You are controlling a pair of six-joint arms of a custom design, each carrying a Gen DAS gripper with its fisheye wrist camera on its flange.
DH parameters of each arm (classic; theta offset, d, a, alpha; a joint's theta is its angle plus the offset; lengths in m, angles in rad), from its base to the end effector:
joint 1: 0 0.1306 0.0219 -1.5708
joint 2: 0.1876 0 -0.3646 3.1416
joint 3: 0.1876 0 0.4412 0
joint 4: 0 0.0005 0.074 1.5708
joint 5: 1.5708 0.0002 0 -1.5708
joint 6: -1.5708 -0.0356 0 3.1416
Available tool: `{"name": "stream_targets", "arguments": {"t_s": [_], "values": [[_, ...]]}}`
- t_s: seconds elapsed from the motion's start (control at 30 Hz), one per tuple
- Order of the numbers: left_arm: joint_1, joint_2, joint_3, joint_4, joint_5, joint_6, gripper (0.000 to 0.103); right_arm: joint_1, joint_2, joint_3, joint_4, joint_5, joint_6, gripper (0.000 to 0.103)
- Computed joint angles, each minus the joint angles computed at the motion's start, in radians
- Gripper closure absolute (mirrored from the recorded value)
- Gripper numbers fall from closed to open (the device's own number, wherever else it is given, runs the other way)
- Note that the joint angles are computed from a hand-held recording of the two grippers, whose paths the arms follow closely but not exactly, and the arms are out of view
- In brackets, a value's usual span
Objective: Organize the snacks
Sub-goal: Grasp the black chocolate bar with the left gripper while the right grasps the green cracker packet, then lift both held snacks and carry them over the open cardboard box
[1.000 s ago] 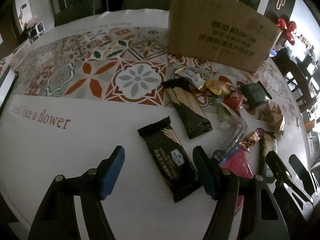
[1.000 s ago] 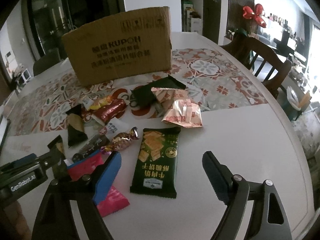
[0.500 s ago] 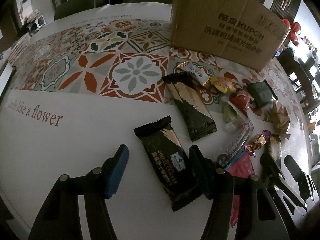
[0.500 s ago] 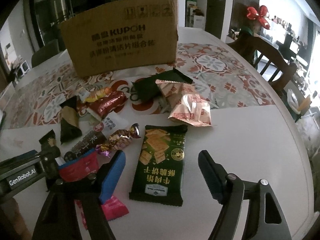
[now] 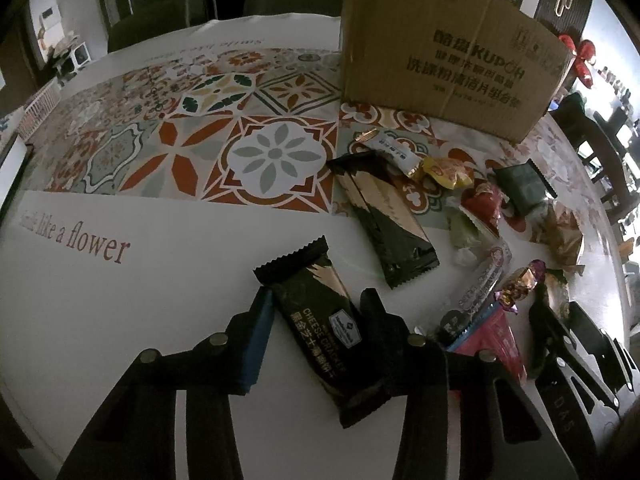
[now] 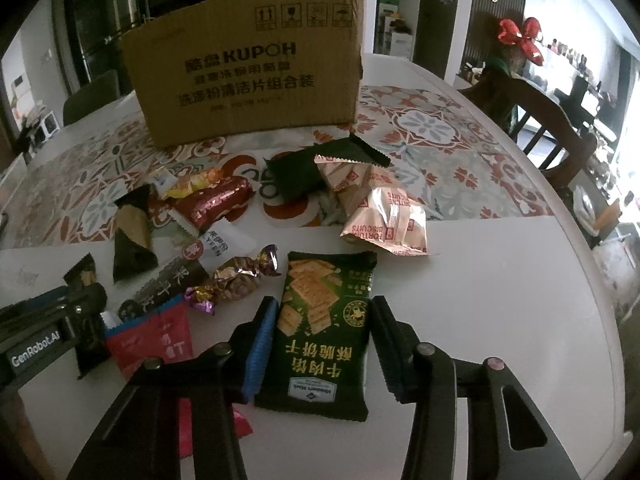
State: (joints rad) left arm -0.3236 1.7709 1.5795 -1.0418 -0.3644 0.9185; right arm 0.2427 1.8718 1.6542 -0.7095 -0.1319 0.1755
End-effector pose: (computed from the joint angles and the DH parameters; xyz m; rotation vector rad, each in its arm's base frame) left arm 0.5995 -0.1882 0.2829 -0.8580 2.5146 0.1346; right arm 0.6681 0.1697 0.2697 -0.5719 2.4303 0.1927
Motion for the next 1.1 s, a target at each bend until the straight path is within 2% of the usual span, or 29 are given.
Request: {"name": "stream_targets", "arguments": {"t_s": [0.27, 0.73, 1.1], "values": [[-0.014, -0.038, -0.040, 0.044, 0.018, -0.030, 0.072, -0.007, -0.036, -0.039, 0.023, -0.003, 0.013, 0.056], [-0.053, -0.151, -0.133, 0.150, -0.042, -0.062, 0.074, -0.019, -0.144, -0.141, 0.118, -0.067, 0.030, 0.056], [-0.074, -0.212, -0.146, 0.235, -0.111, -0.163, 0.076, -0.035, -0.166, -0.112, 0.151, -0.183, 0.022, 0.056]]}}
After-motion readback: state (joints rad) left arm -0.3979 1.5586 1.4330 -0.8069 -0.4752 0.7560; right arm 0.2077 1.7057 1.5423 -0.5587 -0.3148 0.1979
